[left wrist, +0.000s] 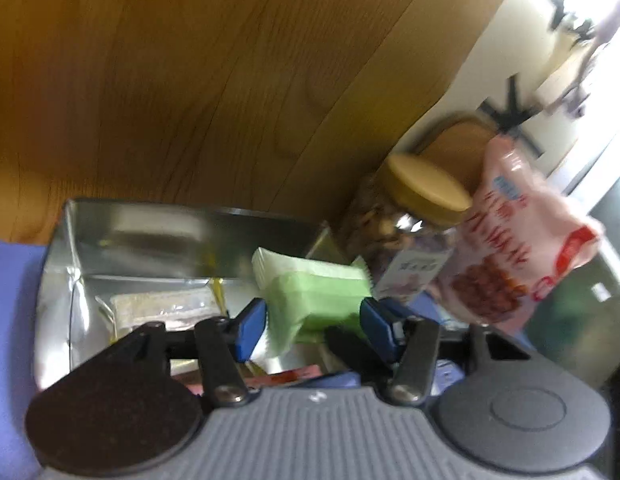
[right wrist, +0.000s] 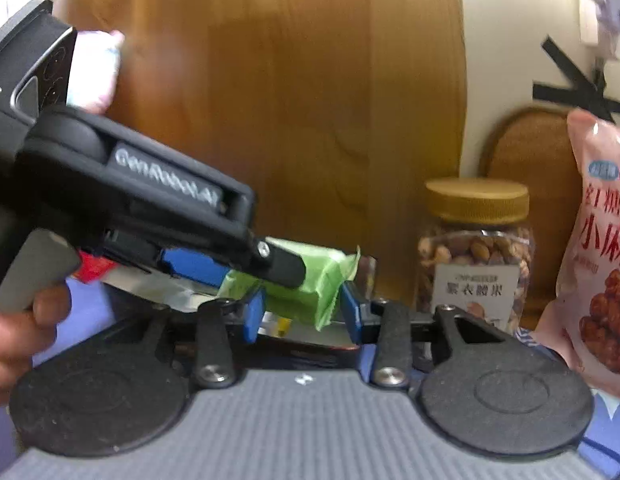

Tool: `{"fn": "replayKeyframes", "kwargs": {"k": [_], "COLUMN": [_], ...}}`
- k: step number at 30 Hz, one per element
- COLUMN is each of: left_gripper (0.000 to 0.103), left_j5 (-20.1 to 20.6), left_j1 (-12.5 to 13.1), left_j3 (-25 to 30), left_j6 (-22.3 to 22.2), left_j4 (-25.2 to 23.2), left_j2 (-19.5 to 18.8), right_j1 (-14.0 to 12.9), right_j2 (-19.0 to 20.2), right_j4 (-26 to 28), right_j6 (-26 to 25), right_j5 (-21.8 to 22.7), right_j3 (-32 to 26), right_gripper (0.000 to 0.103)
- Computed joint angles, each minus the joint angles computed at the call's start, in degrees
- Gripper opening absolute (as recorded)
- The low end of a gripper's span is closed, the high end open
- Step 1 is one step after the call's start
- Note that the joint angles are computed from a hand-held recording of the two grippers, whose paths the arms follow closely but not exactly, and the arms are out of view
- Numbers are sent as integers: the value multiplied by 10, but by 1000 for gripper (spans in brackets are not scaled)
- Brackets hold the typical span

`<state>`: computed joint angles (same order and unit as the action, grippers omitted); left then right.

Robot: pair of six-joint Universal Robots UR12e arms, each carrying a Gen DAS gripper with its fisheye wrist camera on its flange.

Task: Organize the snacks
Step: 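Place the light green snack into the tin box and release, then grasp the green biscuit pack with the left gripper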

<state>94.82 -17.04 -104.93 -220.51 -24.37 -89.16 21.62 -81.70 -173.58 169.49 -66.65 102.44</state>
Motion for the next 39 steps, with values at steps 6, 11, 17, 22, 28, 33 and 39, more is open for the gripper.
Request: {"fn": "replayKeyframes", "kwargs": {"k": [6,11,17,22,28,33,39], "left_gripper": [54,53,53,53,53,53,53], "left_j5": [46,59,84,115,170,177,158], "left_j1": [-18,-63,-126,-155,-178,-177,-175], "left_j3": [-23,-60,-107,-135,-165,-183,-185], "left_j6": [-19,10,-16,-54,-123,-173,-175], "left_j4": [48,91,60,27,-15,-33,-17], "left_j2": [21,55,92,122,159,176,175], "right_j1": [-26,-51,-51,-52,-55,-36,-1], "right_j2": [-50,-133,-209,-237,-245,-233,-190], "right_j4": [-13,-15,42,71,92,87,105], "right_j6": [73,142,129,134,109,74,-14], "right_j5": [38,75,71,75,84,81,37], "right_j3": [56,147,220,239,249,244,197], "right_gripper": [44,44,44,44,51,71,93]}}
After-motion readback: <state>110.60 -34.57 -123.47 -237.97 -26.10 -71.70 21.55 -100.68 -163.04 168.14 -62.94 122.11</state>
